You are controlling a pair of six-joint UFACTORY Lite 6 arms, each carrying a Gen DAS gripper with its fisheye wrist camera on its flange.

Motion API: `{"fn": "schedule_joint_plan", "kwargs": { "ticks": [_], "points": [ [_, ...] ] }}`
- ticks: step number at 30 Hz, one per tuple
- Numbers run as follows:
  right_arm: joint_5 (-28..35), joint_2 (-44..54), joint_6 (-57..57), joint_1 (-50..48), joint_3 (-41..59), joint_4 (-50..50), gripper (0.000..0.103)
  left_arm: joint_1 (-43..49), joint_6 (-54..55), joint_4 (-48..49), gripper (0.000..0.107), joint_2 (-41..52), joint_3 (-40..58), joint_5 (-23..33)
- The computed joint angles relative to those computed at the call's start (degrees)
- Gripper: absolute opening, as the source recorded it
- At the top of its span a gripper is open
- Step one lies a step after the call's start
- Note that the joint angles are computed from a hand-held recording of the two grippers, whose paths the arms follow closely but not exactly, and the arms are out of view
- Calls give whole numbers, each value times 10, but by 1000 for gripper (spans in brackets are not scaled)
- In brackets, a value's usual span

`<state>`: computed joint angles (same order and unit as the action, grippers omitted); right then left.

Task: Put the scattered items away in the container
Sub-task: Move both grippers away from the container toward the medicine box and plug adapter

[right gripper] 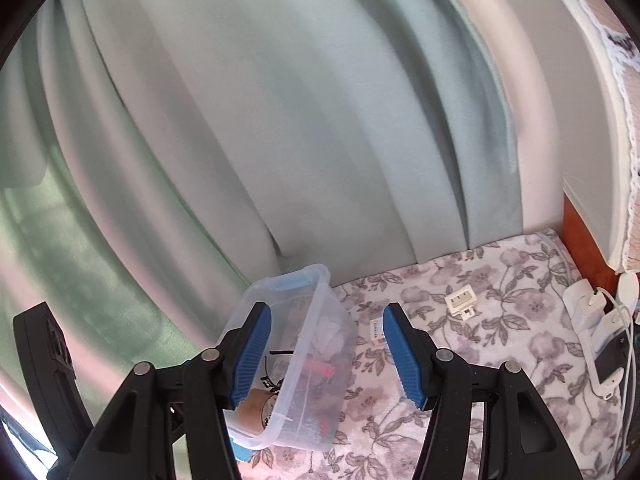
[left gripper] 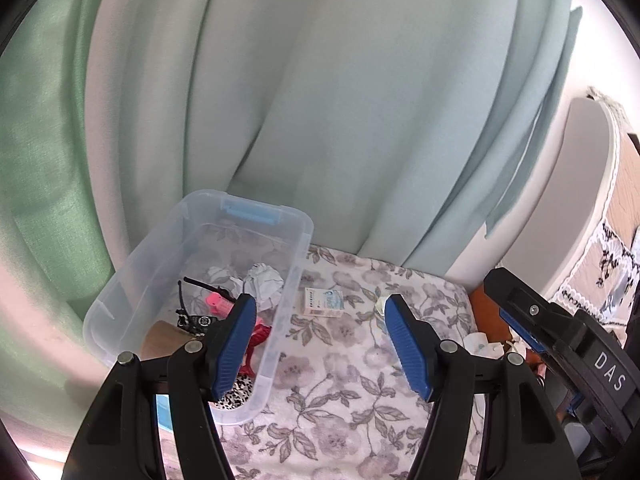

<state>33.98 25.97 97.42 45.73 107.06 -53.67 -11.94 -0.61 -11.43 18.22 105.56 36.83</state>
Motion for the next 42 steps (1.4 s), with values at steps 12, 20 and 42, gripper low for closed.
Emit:
{"fn": "schedule_joint_plan", "kwargs": {
  "ticks": [12,20,42],
  "points": [
    [-52,-122,141,-45,-197,-82,63,-76,-59,77,68,32,17,10],
    [-96,-153,180,-84,-276,-94,63,-102,-80,97,68,77,38,22],
    [-213,-68,142,-170,-333,-41,63,-120,-92,105,68,264,149,25]
  ]
}}
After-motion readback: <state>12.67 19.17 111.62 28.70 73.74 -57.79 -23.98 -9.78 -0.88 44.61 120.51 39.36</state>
